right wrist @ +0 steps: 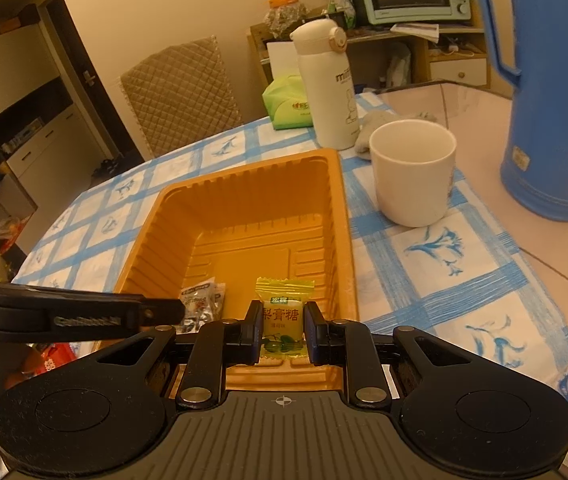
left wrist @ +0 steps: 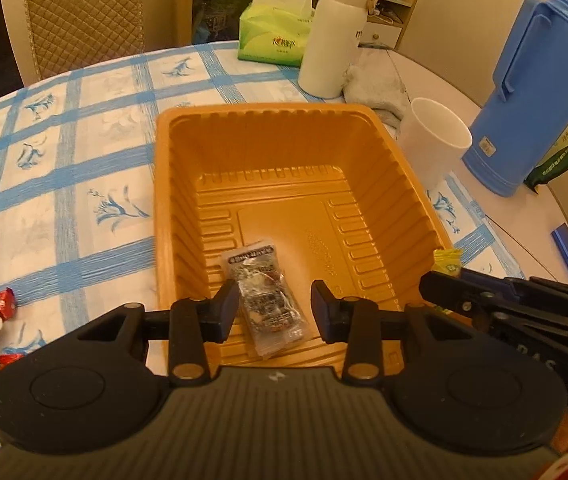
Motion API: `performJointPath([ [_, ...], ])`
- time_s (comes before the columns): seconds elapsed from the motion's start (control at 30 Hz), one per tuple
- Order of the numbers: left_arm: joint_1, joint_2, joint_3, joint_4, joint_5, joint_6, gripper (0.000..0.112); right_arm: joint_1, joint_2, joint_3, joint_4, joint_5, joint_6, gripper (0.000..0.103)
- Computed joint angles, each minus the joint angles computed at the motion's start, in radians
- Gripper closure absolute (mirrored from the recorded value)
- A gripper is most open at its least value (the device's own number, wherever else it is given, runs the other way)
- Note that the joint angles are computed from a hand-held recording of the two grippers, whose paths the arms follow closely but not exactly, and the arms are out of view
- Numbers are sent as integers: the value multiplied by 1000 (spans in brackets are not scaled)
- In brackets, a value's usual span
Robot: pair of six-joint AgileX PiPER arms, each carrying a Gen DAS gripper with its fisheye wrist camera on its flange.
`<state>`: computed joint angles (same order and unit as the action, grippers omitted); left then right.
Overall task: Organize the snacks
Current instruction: 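Open both grippers to release the packets into the tray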
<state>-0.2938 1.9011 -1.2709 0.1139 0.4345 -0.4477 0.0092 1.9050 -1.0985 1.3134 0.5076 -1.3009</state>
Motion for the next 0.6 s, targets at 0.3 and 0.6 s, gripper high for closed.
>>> performJointPath([
  [0.3,27,-99,93,39,-25,-21,76,50,61,-57,0,-22,17,81],
  [0.6,50,-162,161,22,-45,-12,70,63,47,-51,5,-20,21,79],
])
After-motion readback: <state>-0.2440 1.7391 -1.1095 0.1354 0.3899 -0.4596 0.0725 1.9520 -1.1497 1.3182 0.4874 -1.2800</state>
